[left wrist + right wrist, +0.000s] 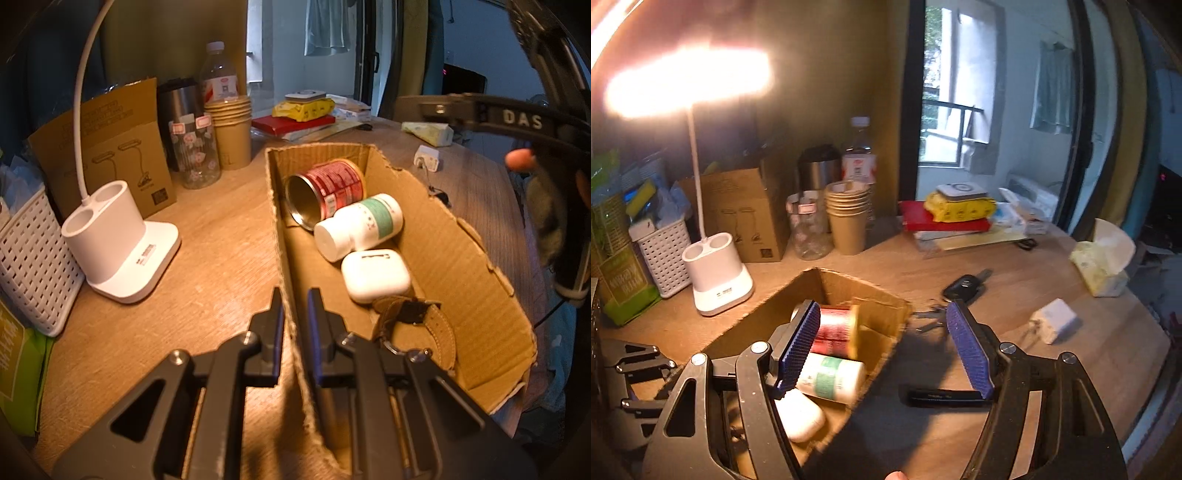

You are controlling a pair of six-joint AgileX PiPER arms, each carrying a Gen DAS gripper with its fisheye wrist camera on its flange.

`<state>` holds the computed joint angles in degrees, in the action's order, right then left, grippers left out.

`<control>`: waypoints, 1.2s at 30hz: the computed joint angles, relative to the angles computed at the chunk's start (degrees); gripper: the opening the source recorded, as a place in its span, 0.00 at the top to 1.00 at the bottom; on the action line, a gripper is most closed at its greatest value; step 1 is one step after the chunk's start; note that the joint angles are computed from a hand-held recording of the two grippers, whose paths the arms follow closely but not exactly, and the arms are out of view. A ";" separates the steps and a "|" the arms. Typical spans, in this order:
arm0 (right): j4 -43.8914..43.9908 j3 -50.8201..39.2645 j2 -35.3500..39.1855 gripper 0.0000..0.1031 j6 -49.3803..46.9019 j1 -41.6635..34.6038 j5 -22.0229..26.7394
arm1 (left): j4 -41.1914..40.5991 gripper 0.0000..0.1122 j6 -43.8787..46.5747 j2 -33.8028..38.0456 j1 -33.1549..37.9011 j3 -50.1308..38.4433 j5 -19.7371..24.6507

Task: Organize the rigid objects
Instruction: 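Move the right tool to the black flashlight on the table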

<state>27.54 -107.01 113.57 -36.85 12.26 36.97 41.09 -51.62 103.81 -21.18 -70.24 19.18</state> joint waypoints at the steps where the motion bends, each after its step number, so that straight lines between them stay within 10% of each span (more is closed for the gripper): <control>1: 0.17 0.72 -0.56 0.28 -0.31 -0.54 -0.41 | 0.39 0.88 -0.33 -0.15 -0.02 0.20 -0.05; 36: 2.84 12.51 -0.10 0.28 -7.63 -10.87 -5.05 | 2.40 0.88 -2.29 0.08 -0.98 -0.43 1.12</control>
<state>30.38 -94.50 113.47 -44.48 1.39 31.92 43.49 -53.91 103.89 -22.16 -70.67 20.30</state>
